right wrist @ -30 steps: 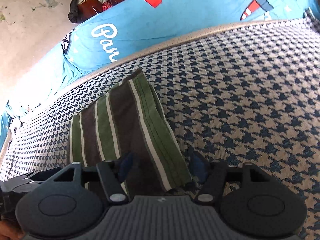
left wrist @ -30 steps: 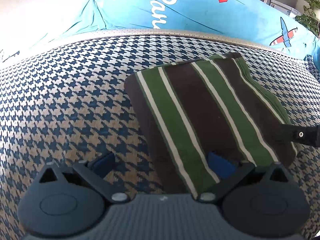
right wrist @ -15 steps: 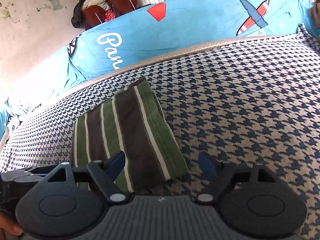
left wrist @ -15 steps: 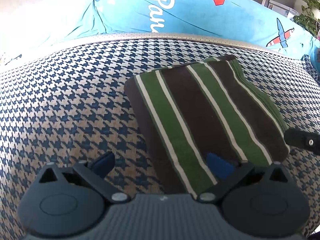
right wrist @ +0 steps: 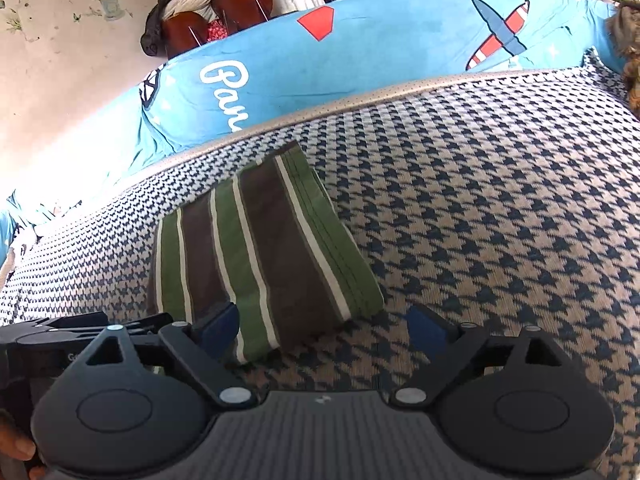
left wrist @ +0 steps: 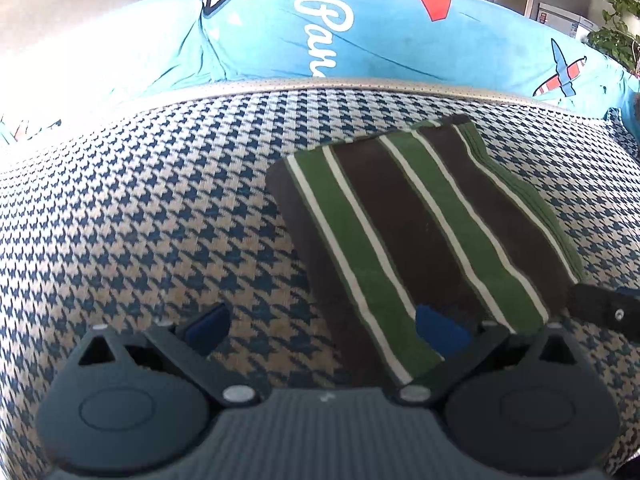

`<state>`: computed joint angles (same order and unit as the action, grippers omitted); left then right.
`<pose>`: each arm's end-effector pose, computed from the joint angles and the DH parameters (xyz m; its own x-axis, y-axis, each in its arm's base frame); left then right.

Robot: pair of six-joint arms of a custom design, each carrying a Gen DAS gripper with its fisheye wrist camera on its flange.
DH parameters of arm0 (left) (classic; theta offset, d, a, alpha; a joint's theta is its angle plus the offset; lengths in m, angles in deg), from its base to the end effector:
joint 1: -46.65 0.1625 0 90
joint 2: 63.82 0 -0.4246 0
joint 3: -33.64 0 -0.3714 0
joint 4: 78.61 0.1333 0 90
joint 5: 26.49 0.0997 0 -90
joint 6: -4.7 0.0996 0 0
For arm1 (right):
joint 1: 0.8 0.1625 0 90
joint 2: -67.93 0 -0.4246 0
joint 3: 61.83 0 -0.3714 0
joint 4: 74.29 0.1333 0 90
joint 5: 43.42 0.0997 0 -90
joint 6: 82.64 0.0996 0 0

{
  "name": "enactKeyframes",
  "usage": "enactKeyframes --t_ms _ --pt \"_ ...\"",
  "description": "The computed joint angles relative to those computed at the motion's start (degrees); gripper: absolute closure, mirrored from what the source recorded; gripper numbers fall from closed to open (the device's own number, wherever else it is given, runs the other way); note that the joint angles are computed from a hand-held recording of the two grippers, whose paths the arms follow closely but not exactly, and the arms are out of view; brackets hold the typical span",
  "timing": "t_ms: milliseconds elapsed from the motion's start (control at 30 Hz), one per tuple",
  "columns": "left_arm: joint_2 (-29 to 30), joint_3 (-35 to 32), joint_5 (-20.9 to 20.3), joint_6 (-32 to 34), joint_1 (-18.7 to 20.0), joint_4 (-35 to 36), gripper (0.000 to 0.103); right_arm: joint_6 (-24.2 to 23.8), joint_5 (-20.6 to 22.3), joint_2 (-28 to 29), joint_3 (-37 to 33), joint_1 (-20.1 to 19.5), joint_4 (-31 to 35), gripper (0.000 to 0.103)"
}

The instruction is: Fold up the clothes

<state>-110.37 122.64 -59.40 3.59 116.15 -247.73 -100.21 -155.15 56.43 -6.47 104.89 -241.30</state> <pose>-0.0344 -0.7113 0.2362 -0.6898 -0.2938 -0.6617 0.2676 0.7457 -0.6101 0.3140 -0.7614 -0.0331 -0.8365 -0.2970 0.4606 -0.5024 0.7514 -0.4278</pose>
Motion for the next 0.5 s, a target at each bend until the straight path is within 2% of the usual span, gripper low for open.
enactKeyframes --t_ms 367,500 --pt "-2.4 5.7 0.9 -4.5 -0.9 -1.3 0.0 0.2 -3.7 -1.1 5.4 0.4 -1.7 0.01" --pt "-3.5 8.0 1.3 -5.8 -1.2 -1.4 0.0 -0.9 -4.5 -1.1 6.7 0.6 -3.0 0.005"
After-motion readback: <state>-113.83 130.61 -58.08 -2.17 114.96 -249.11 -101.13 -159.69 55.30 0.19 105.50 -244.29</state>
